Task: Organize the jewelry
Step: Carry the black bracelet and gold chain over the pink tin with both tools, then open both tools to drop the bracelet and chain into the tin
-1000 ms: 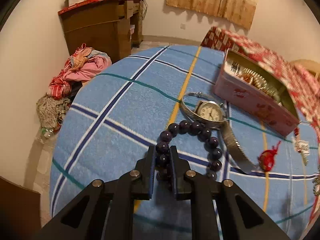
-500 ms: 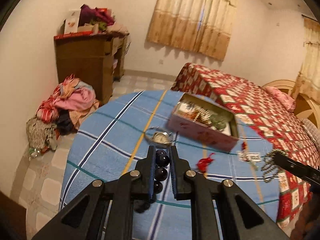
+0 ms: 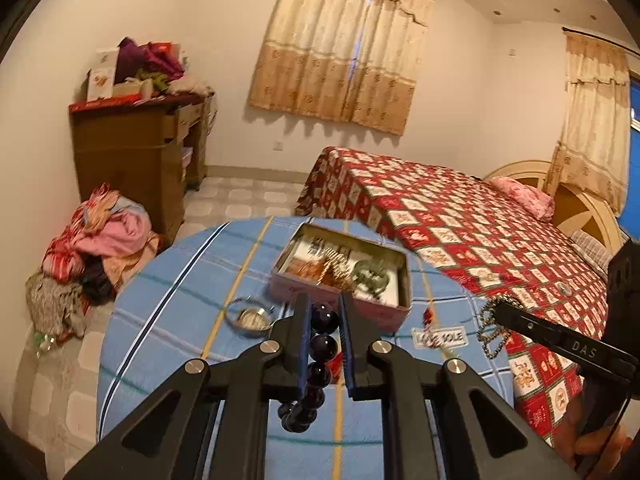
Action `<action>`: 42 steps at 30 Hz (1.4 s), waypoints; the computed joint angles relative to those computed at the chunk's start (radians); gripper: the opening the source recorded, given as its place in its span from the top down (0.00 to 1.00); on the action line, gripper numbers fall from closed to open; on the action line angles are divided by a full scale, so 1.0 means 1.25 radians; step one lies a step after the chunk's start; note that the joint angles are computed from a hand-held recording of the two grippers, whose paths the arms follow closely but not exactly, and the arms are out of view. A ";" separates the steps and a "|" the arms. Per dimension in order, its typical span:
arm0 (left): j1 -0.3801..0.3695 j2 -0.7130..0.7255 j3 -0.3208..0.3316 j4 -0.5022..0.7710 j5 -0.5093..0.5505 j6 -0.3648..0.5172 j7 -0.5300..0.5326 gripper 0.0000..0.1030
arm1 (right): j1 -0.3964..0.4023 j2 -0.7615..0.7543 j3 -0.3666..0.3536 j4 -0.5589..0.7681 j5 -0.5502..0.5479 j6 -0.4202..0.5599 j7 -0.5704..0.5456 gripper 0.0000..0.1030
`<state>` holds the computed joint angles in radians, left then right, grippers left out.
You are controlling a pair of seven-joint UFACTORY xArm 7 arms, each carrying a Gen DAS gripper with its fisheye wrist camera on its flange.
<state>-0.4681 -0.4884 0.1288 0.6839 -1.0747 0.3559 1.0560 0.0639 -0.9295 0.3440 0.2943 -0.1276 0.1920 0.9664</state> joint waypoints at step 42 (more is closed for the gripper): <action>0.129 0.562 -0.290 0.423 0.269 -0.130 -0.202 0.88 | -0.522 0.537 0.313 0.238 0.009 -0.251 -0.117 0.88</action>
